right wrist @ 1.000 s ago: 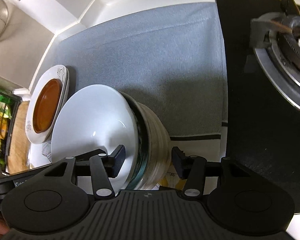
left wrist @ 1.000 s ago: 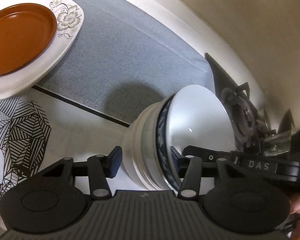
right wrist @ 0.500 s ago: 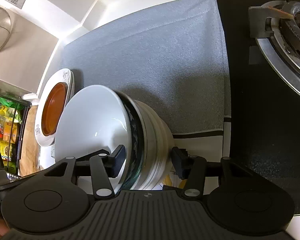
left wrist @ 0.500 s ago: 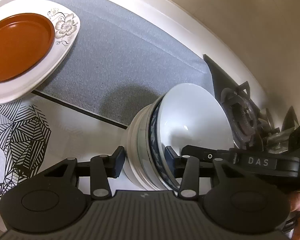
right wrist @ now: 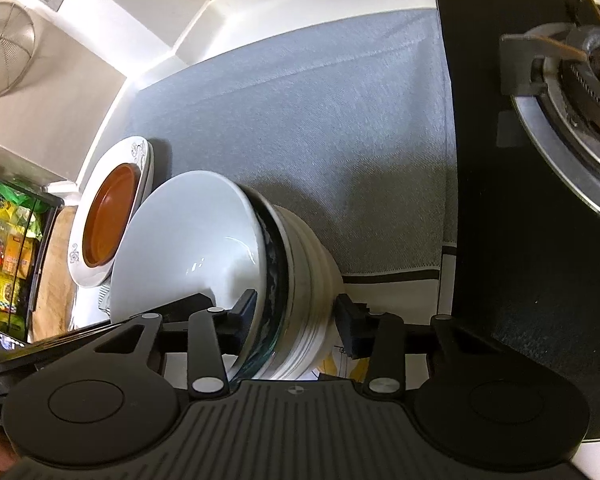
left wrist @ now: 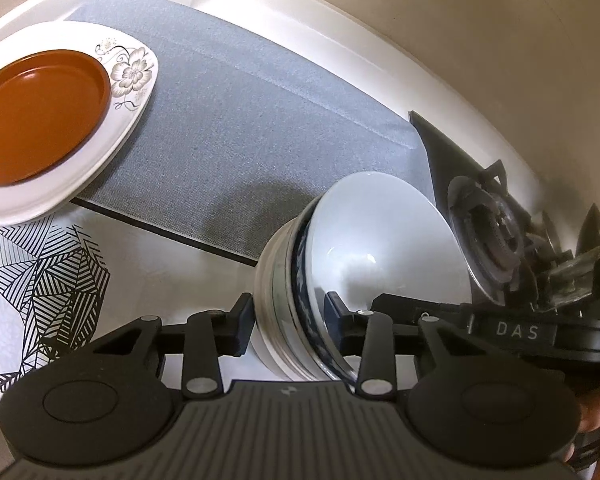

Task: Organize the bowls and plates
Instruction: 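Carry the bowl stack with both grippers over the flower-print plate stack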

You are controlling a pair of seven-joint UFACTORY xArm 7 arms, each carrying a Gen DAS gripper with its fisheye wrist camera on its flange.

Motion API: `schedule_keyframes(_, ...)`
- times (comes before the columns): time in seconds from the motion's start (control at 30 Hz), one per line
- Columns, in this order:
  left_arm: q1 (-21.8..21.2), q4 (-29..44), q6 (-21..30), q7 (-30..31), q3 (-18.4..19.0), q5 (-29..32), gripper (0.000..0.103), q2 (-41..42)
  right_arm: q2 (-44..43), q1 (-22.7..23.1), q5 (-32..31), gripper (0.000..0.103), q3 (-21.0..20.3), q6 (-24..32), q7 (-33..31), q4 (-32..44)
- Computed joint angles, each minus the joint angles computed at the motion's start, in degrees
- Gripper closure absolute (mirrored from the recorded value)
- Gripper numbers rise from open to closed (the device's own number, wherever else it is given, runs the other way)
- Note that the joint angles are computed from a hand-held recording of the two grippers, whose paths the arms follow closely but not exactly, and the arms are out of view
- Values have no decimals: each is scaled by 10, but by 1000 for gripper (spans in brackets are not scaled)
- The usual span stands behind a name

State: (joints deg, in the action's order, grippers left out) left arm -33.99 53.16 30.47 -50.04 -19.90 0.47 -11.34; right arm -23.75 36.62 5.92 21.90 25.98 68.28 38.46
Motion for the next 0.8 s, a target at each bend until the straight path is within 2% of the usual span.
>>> schedule_keyframes(0.53, 3, 3, -1, 0, 2, 4, 60, 6, 5, -1, -4, 59, -2, -8, -7, 0)
schedule_keyframes(0.8, 1, 6, 2, 8, 4, 2, 62, 8, 5, -12, -28, 60, 10, -1, 1, 6)
